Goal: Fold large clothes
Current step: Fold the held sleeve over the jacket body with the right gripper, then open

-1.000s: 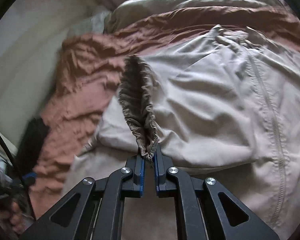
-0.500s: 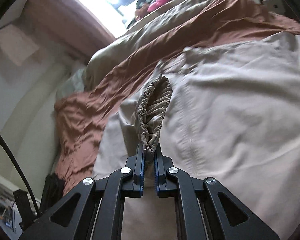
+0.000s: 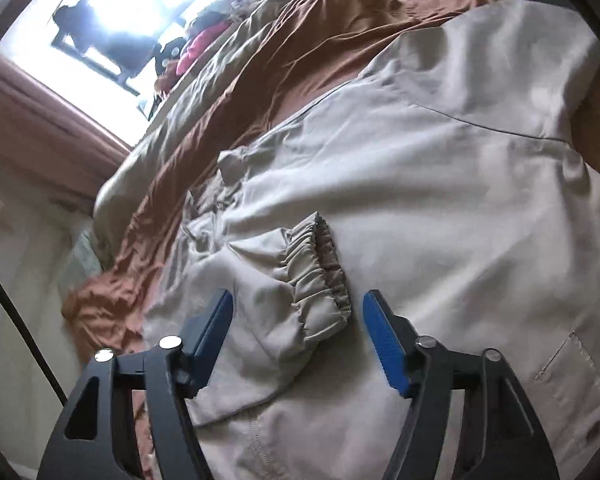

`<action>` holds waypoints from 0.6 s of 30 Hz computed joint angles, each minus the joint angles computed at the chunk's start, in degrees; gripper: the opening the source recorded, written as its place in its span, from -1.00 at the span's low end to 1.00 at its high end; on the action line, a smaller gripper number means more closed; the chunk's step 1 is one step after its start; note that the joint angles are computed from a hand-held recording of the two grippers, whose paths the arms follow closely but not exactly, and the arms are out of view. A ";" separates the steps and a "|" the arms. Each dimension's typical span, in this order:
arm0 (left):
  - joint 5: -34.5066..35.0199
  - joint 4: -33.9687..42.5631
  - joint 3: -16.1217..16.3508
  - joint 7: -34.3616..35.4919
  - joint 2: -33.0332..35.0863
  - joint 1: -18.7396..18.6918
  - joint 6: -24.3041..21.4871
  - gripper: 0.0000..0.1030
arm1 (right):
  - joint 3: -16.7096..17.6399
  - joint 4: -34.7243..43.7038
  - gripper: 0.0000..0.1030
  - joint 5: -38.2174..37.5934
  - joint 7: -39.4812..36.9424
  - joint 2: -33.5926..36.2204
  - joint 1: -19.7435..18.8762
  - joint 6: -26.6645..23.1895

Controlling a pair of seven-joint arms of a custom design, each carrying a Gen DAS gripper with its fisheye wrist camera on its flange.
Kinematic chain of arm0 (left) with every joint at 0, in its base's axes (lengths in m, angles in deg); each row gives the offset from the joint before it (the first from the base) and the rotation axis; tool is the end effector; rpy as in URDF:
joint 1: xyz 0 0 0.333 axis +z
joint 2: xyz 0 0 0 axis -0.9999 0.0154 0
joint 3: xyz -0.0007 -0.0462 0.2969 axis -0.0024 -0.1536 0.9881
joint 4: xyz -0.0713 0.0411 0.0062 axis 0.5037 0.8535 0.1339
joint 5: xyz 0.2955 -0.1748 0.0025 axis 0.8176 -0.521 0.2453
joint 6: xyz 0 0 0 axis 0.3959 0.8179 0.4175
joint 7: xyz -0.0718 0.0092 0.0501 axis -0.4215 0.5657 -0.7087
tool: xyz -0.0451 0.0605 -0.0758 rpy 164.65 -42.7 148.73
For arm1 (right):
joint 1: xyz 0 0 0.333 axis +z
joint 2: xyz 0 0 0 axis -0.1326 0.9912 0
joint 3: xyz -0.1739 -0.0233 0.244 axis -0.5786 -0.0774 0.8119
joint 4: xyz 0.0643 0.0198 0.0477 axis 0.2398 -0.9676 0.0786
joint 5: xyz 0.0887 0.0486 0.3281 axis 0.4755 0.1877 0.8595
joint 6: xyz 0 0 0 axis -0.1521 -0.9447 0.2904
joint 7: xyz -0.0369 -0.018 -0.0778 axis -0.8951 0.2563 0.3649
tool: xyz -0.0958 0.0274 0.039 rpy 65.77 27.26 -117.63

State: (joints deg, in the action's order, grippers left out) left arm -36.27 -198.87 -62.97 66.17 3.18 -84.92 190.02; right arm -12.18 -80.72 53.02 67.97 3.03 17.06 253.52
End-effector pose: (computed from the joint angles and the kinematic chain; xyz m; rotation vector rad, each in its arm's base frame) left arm 0.5092 0.0266 0.4898 -2.2900 1.6058 -0.7982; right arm 0.3697 0.1003 0.5687 -1.1834 1.8318 -0.0618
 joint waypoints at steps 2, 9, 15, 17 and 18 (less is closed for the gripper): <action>0.36 -0.14 -0.17 -0.36 -0.07 -0.09 -0.15 0.29 | -2.12 -0.02 0.29 2.00 -1.99 -0.38 3.07 -0.19; 2.26 -1.57 -0.11 -2.82 -1.56 0.18 -0.65 0.29 | -9.25 4.77 0.28 15.12 -13.29 6.39 12.72 -4.92; 5.01 -4.45 0.04 -6.03 -4.68 0.57 -0.26 0.29 | -2.95 9.58 -0.22 10.29 -9.18 13.68 3.32 -7.04; 4.82 -5.46 0.33 -6.47 -5.61 0.49 0.26 0.29 | -2.26 10.26 -0.22 11.87 -10.34 14.17 2.11 -7.17; 4.67 -5.99 0.49 -6.77 -6.14 0.48 0.23 0.29 | -1.42 10.58 -0.22 11.41 -10.17 14.19 0.92 -7.53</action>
